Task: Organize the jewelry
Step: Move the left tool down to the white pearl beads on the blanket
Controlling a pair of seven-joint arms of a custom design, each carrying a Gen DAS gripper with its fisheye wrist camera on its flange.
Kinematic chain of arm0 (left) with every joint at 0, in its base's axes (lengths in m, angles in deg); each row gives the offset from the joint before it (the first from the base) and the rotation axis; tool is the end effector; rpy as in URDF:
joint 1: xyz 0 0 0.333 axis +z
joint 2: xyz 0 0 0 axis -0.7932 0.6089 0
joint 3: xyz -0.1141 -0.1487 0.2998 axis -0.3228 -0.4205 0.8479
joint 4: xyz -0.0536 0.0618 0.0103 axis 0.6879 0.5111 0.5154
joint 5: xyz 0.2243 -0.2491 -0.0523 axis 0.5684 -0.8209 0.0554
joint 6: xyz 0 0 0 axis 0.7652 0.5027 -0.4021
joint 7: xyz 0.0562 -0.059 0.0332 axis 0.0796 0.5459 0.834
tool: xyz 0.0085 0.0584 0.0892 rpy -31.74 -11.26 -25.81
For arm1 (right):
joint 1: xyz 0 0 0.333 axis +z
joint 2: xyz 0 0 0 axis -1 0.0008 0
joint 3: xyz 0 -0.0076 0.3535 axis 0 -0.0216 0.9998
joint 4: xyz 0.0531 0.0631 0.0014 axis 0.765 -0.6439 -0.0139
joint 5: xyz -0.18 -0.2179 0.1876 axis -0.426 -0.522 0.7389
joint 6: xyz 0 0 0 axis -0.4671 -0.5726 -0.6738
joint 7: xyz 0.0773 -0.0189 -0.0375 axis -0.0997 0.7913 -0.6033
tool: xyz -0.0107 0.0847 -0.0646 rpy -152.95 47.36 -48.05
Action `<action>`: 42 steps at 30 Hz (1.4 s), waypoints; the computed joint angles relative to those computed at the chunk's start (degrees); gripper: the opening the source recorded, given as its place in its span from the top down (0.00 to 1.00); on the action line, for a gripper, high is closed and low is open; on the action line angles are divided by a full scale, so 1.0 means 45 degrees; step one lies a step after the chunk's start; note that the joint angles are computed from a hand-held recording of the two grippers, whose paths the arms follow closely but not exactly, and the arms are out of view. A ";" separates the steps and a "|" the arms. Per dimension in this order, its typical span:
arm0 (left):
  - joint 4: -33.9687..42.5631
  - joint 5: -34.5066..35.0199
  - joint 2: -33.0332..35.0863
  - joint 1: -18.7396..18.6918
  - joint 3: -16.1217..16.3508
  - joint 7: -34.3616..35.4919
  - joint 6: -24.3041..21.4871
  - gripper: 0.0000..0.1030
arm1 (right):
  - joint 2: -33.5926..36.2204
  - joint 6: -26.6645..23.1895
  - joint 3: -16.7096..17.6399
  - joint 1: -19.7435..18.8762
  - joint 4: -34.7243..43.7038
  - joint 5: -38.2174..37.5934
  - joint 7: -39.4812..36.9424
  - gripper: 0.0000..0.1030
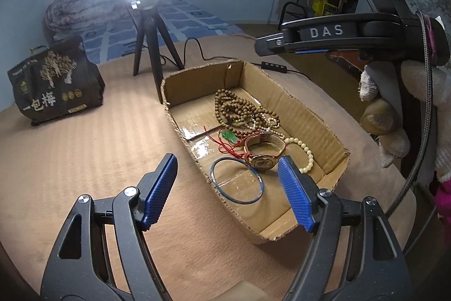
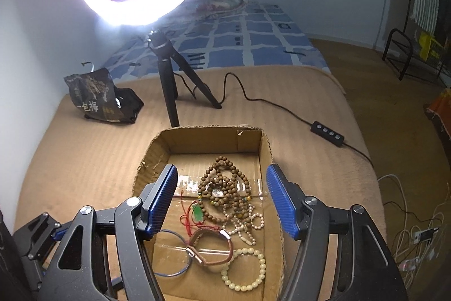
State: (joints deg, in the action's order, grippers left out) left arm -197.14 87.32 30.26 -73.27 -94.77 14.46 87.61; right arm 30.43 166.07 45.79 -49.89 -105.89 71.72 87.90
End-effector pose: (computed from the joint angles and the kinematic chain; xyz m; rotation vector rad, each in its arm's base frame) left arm 0.4006 -0.3554 0.5771 -1.6440 2.0229 -0.9130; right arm 0.5182 0.4892 0.6322 -2.0204 1.4641 -0.3907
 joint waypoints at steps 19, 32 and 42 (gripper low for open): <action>-0.4743 -0.1378 -0.5347 0.2488 -0.0704 0.1398 0.0654 0.26 | -0.4265 0.2456 0.1170 0.0830 -0.6302 -0.3195 0.2379 0.23; -0.6679 -0.4298 -0.5130 0.2848 -0.1493 0.3335 0.1537 0.34 | -0.4170 0.2848 0.1852 0.1633 -0.8058 -0.3930 0.4548 0.23; -0.6673 -0.4374 -0.4058 0.3510 -0.2289 0.3252 0.2117 0.53 | -0.3809 0.3102 0.1776 0.1827 -0.8109 -0.3839 0.4965 0.23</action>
State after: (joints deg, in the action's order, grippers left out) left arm -227.17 67.64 12.00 -57.47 -105.07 29.09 97.13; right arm 13.29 180.03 53.78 -41.67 -142.38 54.44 110.24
